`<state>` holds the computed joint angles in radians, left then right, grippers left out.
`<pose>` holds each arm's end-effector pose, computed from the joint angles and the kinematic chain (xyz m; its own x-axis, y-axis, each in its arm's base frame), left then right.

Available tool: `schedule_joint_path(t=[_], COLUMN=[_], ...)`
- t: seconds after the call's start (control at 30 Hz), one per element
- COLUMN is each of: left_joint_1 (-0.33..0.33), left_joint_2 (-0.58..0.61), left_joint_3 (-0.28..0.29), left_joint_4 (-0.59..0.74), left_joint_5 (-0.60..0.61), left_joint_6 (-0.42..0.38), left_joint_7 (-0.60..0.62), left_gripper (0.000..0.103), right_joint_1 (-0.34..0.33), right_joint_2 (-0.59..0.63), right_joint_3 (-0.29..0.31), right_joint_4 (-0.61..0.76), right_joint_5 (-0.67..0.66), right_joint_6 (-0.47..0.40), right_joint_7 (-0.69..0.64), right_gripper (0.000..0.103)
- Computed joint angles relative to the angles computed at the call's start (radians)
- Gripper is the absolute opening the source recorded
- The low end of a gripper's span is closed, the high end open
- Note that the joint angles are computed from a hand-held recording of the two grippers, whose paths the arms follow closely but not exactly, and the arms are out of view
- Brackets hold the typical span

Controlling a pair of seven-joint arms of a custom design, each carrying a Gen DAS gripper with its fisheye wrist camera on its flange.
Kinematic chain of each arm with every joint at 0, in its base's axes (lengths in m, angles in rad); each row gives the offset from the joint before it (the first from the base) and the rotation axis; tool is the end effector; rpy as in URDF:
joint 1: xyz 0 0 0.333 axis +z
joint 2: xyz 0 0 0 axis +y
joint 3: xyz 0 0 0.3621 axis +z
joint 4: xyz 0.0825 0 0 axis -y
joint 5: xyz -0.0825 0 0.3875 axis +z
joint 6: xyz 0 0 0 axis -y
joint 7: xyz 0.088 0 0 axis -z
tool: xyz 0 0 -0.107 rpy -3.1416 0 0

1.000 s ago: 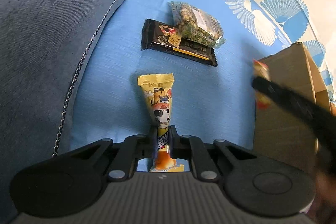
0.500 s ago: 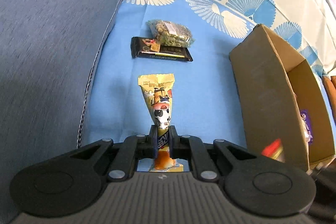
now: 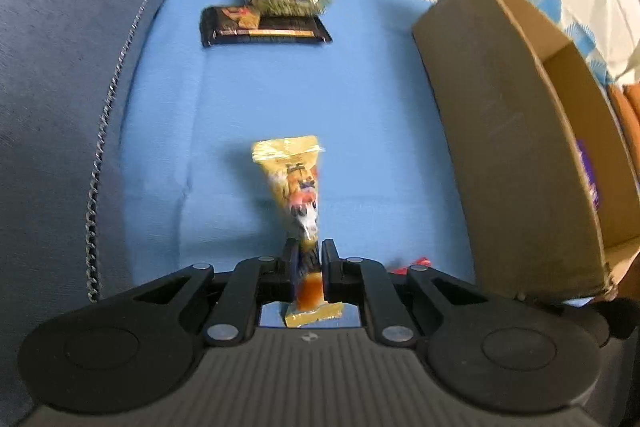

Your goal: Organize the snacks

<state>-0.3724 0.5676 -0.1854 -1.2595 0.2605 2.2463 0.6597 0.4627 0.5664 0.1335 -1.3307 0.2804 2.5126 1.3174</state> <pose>0.6887 -0.3728 0.5190 0.2302 -0.9459 0.2286 -0.8779 -0.3032 -0.3705 0.6712 0.4173 0.5139 0.6289 -0.7548 -0.1862 -0.6816 -0.4201 -0.5991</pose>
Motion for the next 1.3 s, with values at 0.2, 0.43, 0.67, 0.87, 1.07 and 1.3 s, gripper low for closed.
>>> schedule_joint_path(t=[0.2,0.43,0.67,0.87,1.07,1.3], left_joint_1=[-0.006,-0.006,-0.006,-0.009,-0.009,-0.010], left_joint_2=[0.019,0.052,0.055,0.069,0.070,0.071], left_joint_3=[0.003,-0.002,0.000,0.002,0.002,0.003], left_joint_4=[0.025,0.076,0.080,0.103,0.106,0.110], left_joint_5=[-0.003,-0.017,-0.026,-0.029,-0.031,-0.031], left_joint_6=[-0.037,-0.080,-0.084,-0.098,-0.102,-0.109], left_joint_7=[-0.008,0.014,0.017,0.021,0.023,0.024], left_gripper=[0.023,0.026,0.026,0.026,0.026,0.026], right_joint_1=[-0.002,-0.003,0.008,0.008,0.007,0.008], right_joint_2=[0.010,0.014,0.041,0.039,0.034,0.035], right_joint_3=[0.002,0.001,-0.010,-0.009,-0.010,-0.010], right_joint_4=[0.010,0.020,0.056,0.048,0.037,0.038], right_joint_5=[-0.003,0.002,-0.018,-0.023,-0.020,-0.024], right_joint_6=[-0.015,-0.027,-0.048,-0.035,-0.013,-0.004], right_joint_7=[-0.021,-0.025,-0.003,-0.011,-0.001,-0.002], right_gripper=[0.024,0.039,0.039,0.037,0.020,0.019])
